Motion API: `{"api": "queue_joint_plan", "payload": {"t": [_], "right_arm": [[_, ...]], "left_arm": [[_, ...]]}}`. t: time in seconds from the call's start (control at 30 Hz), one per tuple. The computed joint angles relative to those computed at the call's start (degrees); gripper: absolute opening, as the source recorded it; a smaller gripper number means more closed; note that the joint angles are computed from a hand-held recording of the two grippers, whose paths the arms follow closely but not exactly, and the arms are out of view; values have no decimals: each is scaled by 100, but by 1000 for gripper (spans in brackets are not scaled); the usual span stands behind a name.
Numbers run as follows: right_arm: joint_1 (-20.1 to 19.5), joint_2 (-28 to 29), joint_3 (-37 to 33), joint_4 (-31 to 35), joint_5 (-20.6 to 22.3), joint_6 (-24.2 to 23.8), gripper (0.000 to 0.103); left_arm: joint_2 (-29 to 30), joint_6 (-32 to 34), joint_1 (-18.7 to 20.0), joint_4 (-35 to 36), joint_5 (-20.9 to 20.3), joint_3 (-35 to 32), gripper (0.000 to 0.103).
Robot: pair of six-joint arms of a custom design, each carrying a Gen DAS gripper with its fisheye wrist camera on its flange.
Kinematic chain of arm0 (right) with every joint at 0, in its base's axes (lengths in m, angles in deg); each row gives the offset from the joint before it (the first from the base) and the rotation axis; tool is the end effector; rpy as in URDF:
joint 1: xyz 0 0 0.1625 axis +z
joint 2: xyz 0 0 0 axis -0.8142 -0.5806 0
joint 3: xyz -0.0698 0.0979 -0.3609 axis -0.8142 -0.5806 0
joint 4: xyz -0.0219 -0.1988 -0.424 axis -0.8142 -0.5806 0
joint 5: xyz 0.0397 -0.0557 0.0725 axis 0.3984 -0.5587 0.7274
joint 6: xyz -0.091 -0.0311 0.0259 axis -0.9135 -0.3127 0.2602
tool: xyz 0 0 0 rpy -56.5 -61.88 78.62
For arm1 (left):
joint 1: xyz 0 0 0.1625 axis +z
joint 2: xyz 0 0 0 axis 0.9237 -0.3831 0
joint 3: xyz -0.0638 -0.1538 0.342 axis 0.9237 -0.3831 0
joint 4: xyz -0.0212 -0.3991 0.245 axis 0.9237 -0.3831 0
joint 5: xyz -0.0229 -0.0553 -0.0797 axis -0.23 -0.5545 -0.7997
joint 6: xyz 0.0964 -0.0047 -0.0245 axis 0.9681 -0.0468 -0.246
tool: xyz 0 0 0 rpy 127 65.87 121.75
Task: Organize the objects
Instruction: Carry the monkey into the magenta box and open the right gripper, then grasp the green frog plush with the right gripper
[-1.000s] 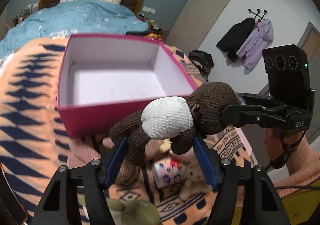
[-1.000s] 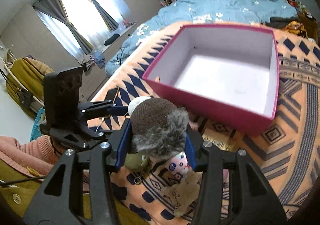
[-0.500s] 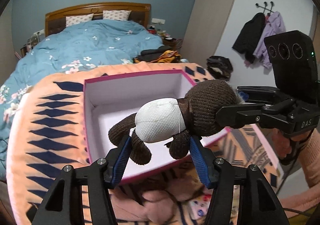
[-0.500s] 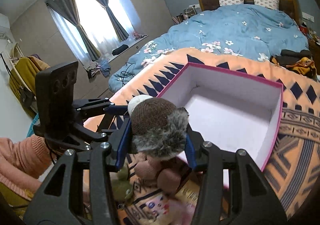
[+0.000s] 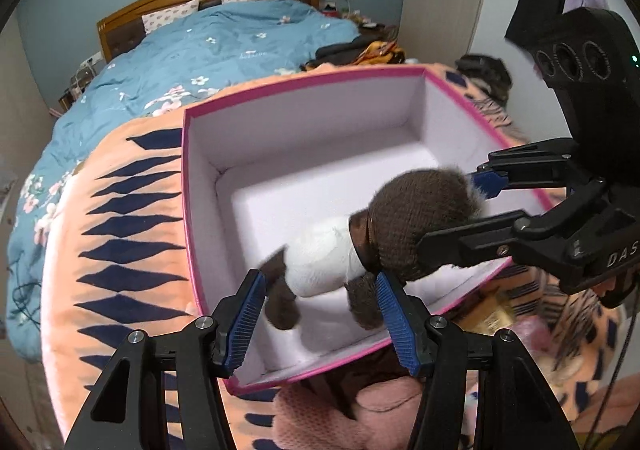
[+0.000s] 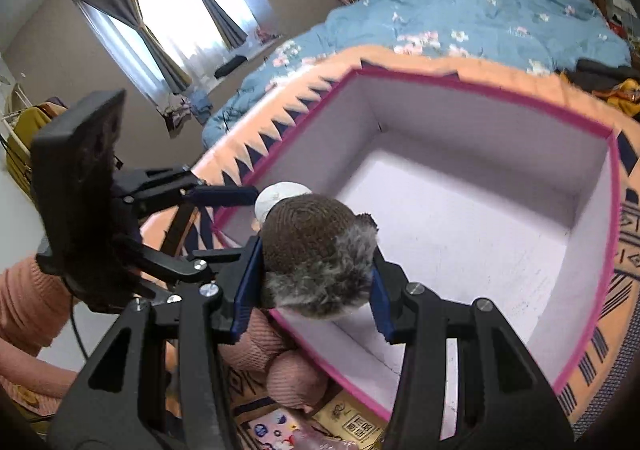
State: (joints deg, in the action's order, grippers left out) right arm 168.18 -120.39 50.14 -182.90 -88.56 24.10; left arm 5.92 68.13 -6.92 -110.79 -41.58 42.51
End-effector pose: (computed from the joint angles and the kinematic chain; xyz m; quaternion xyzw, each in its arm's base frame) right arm 0.3826 -0.6291 0.1263 0.1621 -0.9445 0.2557 0.1278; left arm -0.2156 -0.7363 0.2926 0.4849 0.8455 -0.0738 0.2110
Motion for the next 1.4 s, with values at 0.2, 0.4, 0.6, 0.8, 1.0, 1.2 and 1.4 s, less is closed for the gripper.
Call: {"api": "queue_joint_plan", "payload": {"t": [0.2,0.4,0.6,0.8,1.0,1.2,1.4], "right_arm": [[-99,217,-193,609,-213,161,54],[-8,342,-389,967,-973,484,61],[69,-2,-4,707,-1047,663,62],[373,-484,650,-61,-896,600,62],[629,-610,1065,-162,-137,763,62],[646,-229,1108,549,466,1100,62],[670,151,883,1001,586,1133,62]], "left_arm": [[17,12,22,-52,70,2,59],[-100,-173,75,-301,-35,106,61],[-421,-462,189,-463,-381,291,69],[-938,-697,310,-630,-686,648,84],[-1334,-860,474,-290,-758,978,84],[-1561,-1099,665,153,-660,1276,84],[-1740,-1271,825,366,-590,1533,83]]}}
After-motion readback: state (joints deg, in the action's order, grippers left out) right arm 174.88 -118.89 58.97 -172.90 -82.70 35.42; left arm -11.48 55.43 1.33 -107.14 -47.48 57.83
